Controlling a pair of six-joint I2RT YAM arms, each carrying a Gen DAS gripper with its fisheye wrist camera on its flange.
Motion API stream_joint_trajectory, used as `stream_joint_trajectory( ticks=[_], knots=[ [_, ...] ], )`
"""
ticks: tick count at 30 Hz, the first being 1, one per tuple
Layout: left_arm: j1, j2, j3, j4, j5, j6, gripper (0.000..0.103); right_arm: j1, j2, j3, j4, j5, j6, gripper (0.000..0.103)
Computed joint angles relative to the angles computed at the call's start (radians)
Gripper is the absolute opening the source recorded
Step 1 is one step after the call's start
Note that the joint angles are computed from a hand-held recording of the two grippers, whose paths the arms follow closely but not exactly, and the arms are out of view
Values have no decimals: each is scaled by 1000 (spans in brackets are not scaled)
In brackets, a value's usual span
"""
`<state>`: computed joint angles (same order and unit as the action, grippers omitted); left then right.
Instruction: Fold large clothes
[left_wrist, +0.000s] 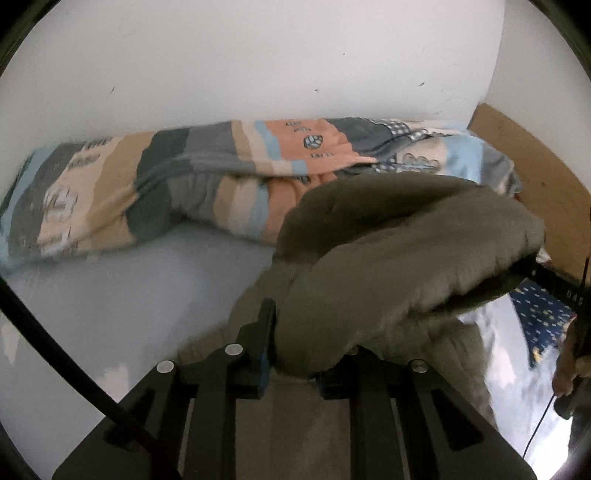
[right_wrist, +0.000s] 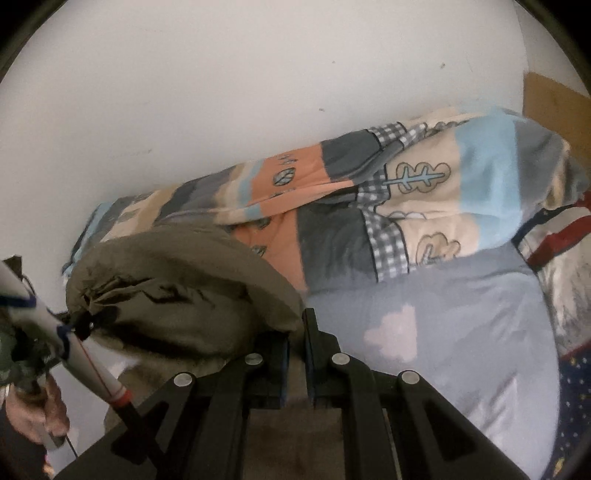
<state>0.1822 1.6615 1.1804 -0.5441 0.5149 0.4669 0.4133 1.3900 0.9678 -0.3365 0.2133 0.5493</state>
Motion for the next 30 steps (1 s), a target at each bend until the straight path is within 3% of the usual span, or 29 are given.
stream_joint_trajectory(
  ticks=[4,8,11,15,18,23,27,30],
  knots=[
    [161,-157,-242,25,102,143,19,199,-199,-157,-50,112,113,8],
    [310,-167,-441,112,141,257,26,470,-308,-326,-54,305,320,8],
    [369,-109,-591,306,90,254,33,648,-230,-413,-14,397,501,8],
    [376,-63,-683,452,-6,235,38,769,85,-436,120,407,658,8],
    [429,-143,-692,356,20,238,53,783,247,-407,168,438,678,9],
    [549,-201,-656,262,-6,266,55,798,269,-365,112,474,696,9],
    [610,-204,-567,191,135,225,55,842,293,-356,71,502,741,12],
    [552,-216,-553,167,213,199,62,851,287,-332,9,506,729,19]
  ],
)
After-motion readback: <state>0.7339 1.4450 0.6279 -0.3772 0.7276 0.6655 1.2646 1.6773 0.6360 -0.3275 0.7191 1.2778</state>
